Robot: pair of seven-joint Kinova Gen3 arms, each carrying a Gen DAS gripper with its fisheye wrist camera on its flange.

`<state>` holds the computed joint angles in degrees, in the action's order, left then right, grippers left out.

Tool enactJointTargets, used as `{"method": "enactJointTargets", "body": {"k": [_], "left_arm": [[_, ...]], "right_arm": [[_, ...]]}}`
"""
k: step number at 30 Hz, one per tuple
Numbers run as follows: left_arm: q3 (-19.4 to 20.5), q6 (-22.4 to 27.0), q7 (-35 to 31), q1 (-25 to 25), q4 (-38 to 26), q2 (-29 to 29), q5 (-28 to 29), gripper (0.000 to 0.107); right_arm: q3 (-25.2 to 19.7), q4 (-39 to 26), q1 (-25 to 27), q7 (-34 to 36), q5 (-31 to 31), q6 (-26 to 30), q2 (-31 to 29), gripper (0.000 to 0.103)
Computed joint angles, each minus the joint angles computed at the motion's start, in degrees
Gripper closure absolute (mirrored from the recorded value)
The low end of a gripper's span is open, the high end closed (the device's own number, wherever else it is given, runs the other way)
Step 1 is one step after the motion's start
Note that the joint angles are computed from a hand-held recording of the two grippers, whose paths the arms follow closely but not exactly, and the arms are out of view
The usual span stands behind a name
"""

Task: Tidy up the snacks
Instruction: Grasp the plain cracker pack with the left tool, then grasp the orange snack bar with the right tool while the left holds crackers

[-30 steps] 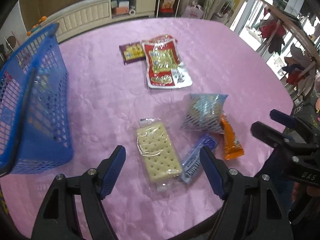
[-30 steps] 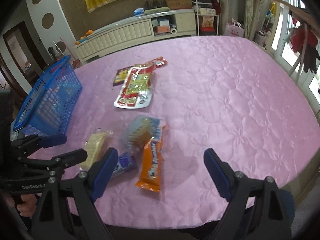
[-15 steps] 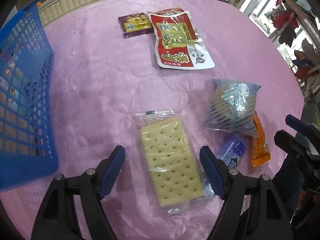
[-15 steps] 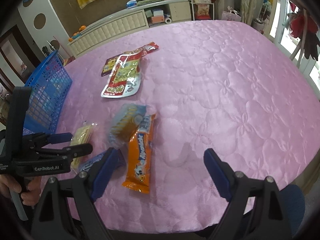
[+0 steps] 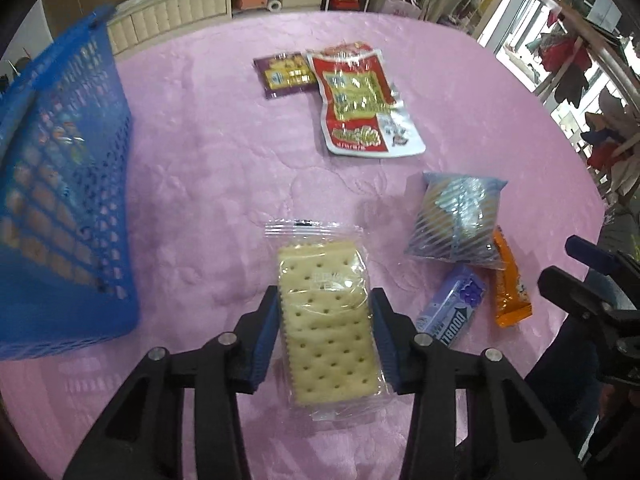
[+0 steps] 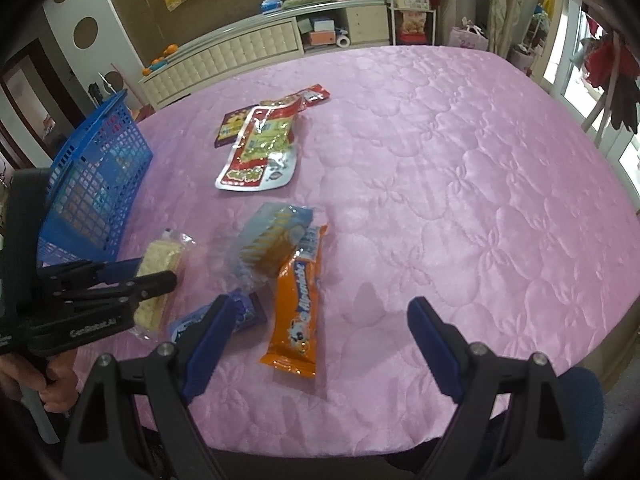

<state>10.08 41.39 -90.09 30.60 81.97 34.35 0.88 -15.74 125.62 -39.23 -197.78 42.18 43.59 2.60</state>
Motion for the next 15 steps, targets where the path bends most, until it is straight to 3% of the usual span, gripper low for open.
{"method": "enactJointTargets", "body": {"k": [7,15], "left_arm": [[0.98,-3.30,-1.58,-0.58,3.15,-2.69,0.73,0.066],[1.51,-4.12,-2.66,-0.10,2.35,-1.89,1.24,0.066]], "right_arm": [[0.83,-1.49,0.29,3.32,-1.41,-0.57,1.74,0.016],[3.37,-2.00,0.66,7.74,-4.15,-3.05,4.64,0.039]]}}
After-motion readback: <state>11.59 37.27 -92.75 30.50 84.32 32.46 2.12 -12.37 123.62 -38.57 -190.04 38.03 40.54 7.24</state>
